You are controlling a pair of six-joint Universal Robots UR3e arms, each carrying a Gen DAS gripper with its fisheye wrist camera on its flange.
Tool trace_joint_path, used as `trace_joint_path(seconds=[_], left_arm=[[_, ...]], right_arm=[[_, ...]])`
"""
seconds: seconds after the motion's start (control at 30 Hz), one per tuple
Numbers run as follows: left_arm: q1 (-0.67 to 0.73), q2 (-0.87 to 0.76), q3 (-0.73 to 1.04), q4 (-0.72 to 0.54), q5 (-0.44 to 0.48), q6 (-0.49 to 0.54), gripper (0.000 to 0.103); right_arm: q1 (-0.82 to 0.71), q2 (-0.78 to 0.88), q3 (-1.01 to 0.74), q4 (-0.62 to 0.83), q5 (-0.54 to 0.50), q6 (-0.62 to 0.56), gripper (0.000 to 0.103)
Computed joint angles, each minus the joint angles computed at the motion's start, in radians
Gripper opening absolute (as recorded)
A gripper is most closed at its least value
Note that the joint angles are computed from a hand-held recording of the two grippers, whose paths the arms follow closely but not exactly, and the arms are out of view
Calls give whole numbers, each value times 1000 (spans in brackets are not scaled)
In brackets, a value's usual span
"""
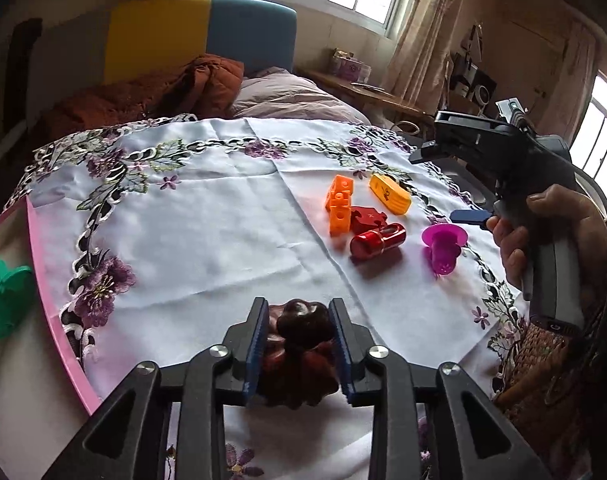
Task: Organize rigid objects
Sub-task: 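Grasp the orange cube stack with the right gripper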
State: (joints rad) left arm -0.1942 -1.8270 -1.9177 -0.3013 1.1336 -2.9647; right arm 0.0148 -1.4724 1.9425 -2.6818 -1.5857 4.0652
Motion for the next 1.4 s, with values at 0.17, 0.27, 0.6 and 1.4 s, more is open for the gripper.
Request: trace_joint_path(seconds=[0.17, 0.27, 0.6, 1.4], left_arm=[[1, -3, -6, 16, 13, -8, 34], [-8, -6, -8, 29, 29, -1, 33], [-12, -2, -42, 88, 49, 2, 28], [22, 16, -76, 100, -3, -8, 27]], right_arm=[[-9, -11, 20, -9, 3, 25, 95], [-11, -22, 34, -21, -6, 40, 95], [2, -10, 19, -32, -18, 16, 92], [233, 502, -706, 388, -42, -489, 27]])
